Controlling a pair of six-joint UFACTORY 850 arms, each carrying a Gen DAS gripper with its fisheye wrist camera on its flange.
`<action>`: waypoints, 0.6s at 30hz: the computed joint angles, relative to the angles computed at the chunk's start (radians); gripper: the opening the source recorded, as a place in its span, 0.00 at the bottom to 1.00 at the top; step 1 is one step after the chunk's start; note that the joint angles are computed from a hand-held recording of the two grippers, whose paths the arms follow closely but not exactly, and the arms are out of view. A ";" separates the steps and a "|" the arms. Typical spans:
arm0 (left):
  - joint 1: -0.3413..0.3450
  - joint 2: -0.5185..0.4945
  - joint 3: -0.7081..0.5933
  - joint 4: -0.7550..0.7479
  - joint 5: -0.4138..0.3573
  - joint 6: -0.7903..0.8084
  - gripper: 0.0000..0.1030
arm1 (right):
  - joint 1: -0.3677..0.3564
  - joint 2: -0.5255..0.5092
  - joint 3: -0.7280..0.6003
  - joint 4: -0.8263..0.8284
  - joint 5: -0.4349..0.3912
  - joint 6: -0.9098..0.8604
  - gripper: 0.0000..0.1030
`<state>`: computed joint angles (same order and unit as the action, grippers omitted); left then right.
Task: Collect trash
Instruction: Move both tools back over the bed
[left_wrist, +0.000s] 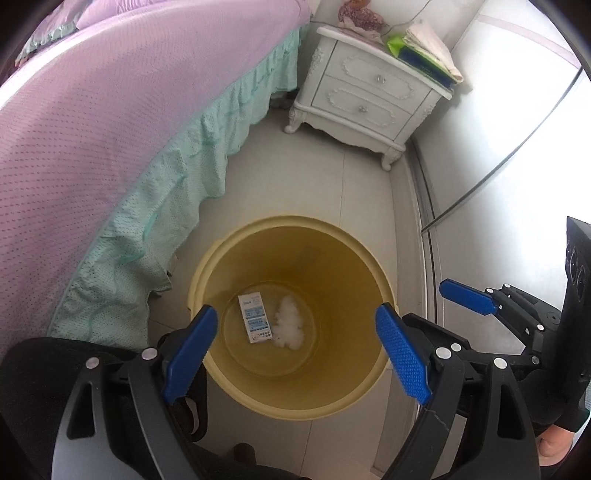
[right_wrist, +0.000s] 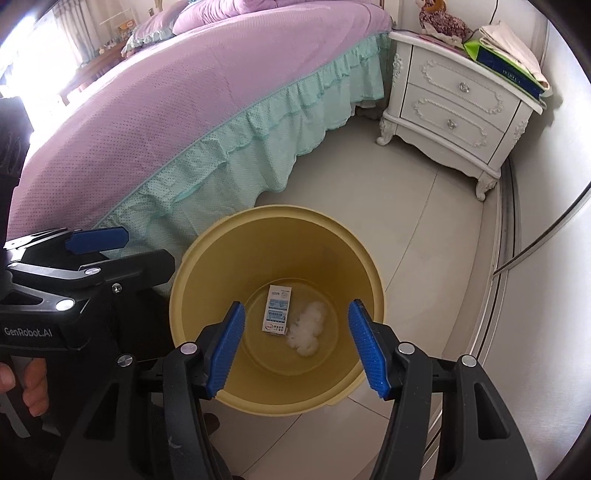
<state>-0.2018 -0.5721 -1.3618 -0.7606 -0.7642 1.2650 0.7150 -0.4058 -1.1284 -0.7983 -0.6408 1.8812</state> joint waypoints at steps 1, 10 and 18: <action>0.005 0.007 0.004 -0.008 0.006 0.006 0.84 | 0.002 0.001 -0.005 -0.005 -0.005 -0.003 0.56; 0.114 0.098 0.042 -0.172 0.067 0.114 0.84 | 0.049 -0.016 -0.113 -0.217 -0.047 0.017 0.53; 0.277 0.209 0.080 -0.383 0.152 0.248 0.87 | 0.063 -0.139 -0.361 -0.396 0.033 -0.098 0.53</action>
